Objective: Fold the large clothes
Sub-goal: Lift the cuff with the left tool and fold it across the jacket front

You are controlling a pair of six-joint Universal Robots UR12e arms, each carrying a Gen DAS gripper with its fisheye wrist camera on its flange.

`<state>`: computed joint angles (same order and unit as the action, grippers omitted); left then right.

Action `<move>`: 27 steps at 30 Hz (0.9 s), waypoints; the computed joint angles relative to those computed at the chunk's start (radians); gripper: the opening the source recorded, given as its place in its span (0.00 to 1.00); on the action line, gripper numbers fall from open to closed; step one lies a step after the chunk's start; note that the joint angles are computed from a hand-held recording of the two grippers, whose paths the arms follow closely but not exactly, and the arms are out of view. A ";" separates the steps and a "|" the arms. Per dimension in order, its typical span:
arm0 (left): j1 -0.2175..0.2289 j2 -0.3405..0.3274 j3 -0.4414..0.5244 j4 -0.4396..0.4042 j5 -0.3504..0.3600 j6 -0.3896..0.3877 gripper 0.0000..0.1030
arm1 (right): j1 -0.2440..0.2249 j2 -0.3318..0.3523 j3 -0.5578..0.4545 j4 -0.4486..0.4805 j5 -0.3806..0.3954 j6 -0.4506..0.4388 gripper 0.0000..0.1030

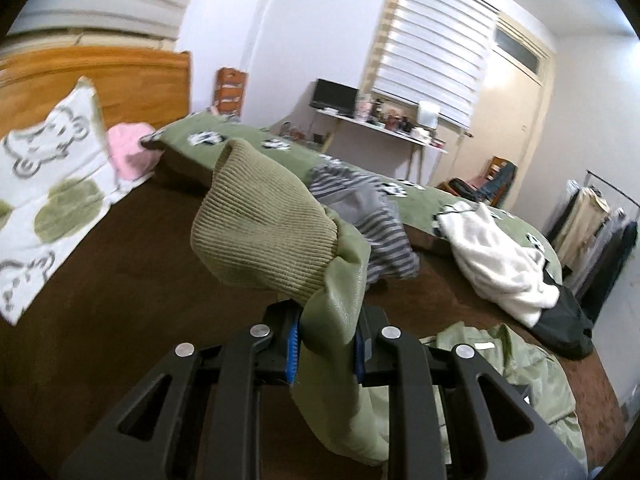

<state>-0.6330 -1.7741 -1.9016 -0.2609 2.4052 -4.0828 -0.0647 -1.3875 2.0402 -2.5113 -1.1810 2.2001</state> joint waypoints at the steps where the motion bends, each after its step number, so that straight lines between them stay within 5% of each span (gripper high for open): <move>1: -0.004 -0.010 0.019 0.005 -0.002 0.026 0.22 | -0.016 -0.008 -0.006 0.005 0.013 0.019 0.91; 10: -0.040 -0.138 0.218 0.109 -0.108 0.256 0.22 | -0.164 -0.024 -0.064 0.043 0.022 0.125 0.91; 19: -0.074 -0.297 0.413 0.118 -0.212 0.338 0.22 | -0.292 0.013 -0.131 0.114 0.037 0.290 0.91; 27: -0.099 -0.447 0.595 -0.025 -0.247 0.359 0.22 | -0.372 0.018 -0.163 0.130 0.032 0.330 0.91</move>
<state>-0.7321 -2.2212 -1.3067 -0.2855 2.1580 -3.7234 -0.4365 -1.3699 1.8769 -2.3815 -1.1487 2.5300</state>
